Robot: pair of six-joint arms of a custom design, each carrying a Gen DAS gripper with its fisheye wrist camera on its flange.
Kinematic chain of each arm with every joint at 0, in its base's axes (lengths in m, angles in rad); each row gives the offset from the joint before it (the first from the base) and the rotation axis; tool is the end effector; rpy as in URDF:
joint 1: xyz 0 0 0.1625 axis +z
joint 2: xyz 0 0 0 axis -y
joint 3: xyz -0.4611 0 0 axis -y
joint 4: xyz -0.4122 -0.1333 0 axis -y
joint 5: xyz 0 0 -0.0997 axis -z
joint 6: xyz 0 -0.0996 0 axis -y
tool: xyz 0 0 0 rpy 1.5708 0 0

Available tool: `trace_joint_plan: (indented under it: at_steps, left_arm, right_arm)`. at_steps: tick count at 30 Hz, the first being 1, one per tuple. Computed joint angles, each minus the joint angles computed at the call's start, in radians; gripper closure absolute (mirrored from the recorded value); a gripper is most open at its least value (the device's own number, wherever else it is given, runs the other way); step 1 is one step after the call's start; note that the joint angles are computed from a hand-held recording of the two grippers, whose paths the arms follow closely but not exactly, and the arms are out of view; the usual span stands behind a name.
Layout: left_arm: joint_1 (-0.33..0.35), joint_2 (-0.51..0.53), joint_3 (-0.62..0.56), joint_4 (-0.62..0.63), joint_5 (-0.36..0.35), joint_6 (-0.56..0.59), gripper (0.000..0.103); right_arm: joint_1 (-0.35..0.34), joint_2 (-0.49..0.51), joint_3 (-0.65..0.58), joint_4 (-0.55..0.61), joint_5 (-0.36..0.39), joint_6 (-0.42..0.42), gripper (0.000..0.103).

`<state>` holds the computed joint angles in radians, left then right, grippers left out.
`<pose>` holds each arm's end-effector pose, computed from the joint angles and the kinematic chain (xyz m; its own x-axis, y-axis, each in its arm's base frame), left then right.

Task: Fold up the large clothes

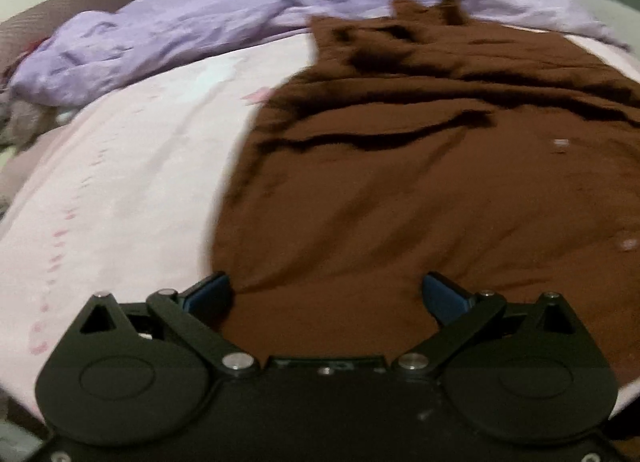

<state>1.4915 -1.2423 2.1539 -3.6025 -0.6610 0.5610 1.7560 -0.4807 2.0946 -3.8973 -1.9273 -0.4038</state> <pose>0.1717 -0.5149 0.3362 -0.5475 -0.3276 -0.7700 0.3848 0.7186 -0.5792 0.1940 -0.5004 -0.0415 -0.8309 -0.2447 0.4997 -0.5066 0.7042 -0.4975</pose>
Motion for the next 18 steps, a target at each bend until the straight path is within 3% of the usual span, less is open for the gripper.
trace_joint_plan:
  at_steps: [1,5,7,9,11,13,16,18]
  left_arm:
    - [0.01,-0.003,-0.006,-0.006,0.013,-0.001,0.0]
    - [0.073,-0.08,-0.003,0.117,-0.108,-0.14,0.0]
    - [0.067,-0.073,-0.005,0.094,-0.103,-0.115,0.0]
    - [0.036,-0.049,-0.025,0.048,-0.064,-0.043,0.0]
    - [0.002,-0.013,-0.067,-0.036,-0.058,0.044,0.0]
    - [-0.015,0.001,-0.127,-0.035,-0.136,0.065,0.0]
    - [-0.012,0.087,-0.278,-0.073,-0.249,0.141,0.0]
    - [0.001,0.173,-0.421,-0.065,-0.278,0.146,0.0]
  right_arm:
    - [-0.005,-0.006,0.006,-0.005,0.003,0.003,0.074]
    - [-0.027,-0.047,0.031,0.021,0.02,0.045,0.079]
    - [-0.028,-0.074,0.022,0.094,0.027,0.119,0.079]
    - [0.0,-0.072,-0.018,0.135,-0.012,0.12,0.076]
    - [0.05,-0.027,-0.098,0.109,-0.091,0.079,0.07]
    - [0.084,0.02,-0.189,0.076,-0.123,0.041,0.067]
    - [0.101,0.1,-0.359,0.041,-0.069,-0.019,0.06]
    - [0.099,0.162,-0.502,0.066,-0.024,-0.05,0.06]
